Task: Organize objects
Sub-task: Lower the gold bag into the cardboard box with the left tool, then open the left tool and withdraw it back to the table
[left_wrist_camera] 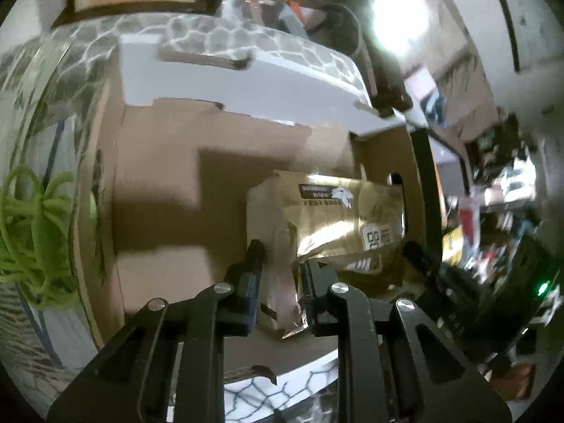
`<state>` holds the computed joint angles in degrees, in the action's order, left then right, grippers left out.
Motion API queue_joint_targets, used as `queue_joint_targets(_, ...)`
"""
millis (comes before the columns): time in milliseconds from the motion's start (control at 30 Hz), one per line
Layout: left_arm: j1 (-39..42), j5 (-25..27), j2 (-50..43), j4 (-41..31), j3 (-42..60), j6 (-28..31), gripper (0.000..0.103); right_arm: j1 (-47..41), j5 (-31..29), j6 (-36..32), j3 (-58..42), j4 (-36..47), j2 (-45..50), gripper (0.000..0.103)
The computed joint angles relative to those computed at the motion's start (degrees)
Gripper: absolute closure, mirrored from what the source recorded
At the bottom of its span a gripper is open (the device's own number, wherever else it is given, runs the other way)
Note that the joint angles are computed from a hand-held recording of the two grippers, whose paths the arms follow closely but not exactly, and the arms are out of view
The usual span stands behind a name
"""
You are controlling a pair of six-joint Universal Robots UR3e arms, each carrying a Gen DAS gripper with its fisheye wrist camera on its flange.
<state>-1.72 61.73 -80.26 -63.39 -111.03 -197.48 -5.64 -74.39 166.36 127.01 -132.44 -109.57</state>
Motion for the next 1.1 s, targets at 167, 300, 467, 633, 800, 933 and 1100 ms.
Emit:
queue_joint_targets(167, 3.8, -2.4, 0.9, 3.0, -3.9, -3.1, 0.088, 1.0, -0.8, 0.3, 0.6, -0.8, -0.6, 0.094)
queue_joint_targets(300, 3.2, -1.5, 1.9, 8.3, -6.5, -8.7, 0.088, 1.3, -1.0, 0.5, 0.7, -1.1, -0.4, 0.094)
queue_joint_targets(467, 3.1, -2.7, 1.2, 17.4, -10.7, -18.4, 0.089, 0.9, -0.5, 0.3, 0.7, -0.9, -0.5, 0.094)
queue_joint_targets(633, 0.4, -1.6, -3.4, 23.7, -9.4, -24.2, 0.09, 0.8, -0.5, 0.1, 0.7, -0.9, -0.5, 0.094)
queue_joint_targets(800, -2.1, 0.2, -8.3, 24.7, -4.9, -26.2, 0.09, 0.6, -0.4, -0.1, 0.7, -0.9, -0.4, 0.094)
queue_joint_targets(933, -2.4, 0.7, -9.9, 25.5, -3.3, -27.6, 0.09, 0.3, -0.4, -0.4, 0.7, -1.0, -0.3, 0.094)
queue_joint_targets(1100, -2.1, 1.1, -10.4, 26.2, -3.4, -27.5, 0.09, -0.1, -0.2, -1.1, 0.6, -1.1, 0.1, 0.094)
